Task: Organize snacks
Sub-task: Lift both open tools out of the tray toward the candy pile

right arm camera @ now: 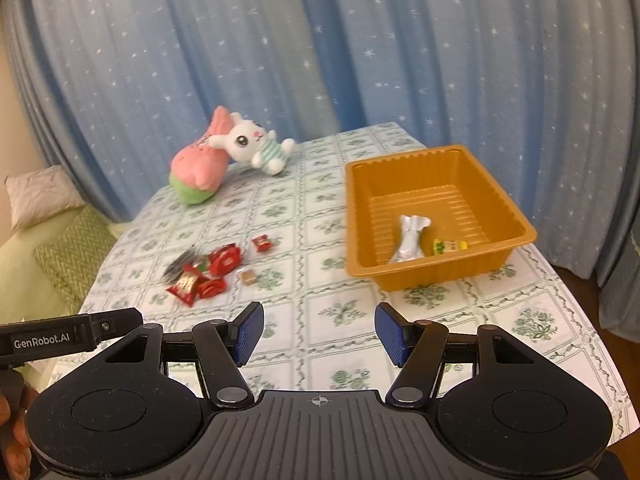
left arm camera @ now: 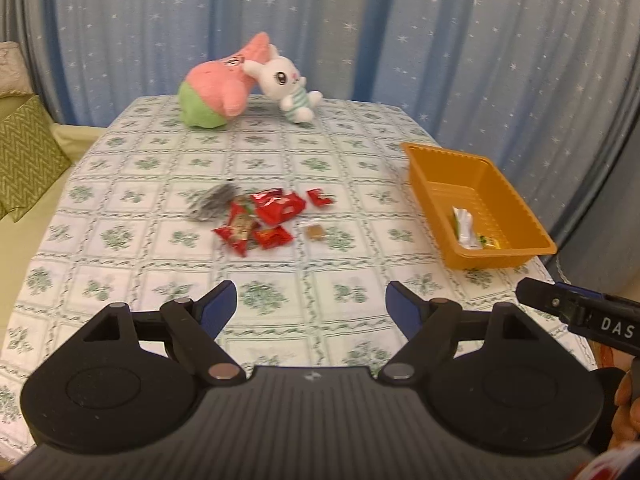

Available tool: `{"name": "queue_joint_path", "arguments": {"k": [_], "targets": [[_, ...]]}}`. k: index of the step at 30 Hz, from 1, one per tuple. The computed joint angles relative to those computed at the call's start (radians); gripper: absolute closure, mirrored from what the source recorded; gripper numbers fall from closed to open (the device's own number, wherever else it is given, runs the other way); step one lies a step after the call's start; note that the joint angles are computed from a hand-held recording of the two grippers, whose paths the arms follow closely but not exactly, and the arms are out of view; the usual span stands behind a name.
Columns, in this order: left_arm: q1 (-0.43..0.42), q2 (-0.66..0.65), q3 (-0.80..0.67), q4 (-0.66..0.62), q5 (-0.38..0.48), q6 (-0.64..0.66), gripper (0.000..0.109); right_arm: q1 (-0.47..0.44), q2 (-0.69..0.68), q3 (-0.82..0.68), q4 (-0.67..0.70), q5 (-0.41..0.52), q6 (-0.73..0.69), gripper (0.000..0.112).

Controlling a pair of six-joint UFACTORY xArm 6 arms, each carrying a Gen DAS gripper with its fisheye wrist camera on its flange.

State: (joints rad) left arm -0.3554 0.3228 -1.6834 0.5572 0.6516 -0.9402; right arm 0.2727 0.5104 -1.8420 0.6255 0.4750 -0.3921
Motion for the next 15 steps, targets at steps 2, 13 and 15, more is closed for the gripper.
{"name": "queue_joint_path", "arguments": {"k": [2, 13, 15], "targets": [[0.007, -0.021, 0.029, 0.012, -0.005, -0.009, 0.029, 0.007, -0.005, 0.006, 0.004, -0.007, -0.012, 0.051], [0.045, -0.033, 0.067, 0.030, -0.035, -0.004, 0.029, 0.035, 0.044, -0.047, -0.011, -0.002, -0.047, 0.051], [0.053, -0.018, 0.054, 0.025, -0.039, 0.016, 0.029, 0.041, 0.067, -0.074, -0.019, 0.003, -0.049, 0.051]]}}
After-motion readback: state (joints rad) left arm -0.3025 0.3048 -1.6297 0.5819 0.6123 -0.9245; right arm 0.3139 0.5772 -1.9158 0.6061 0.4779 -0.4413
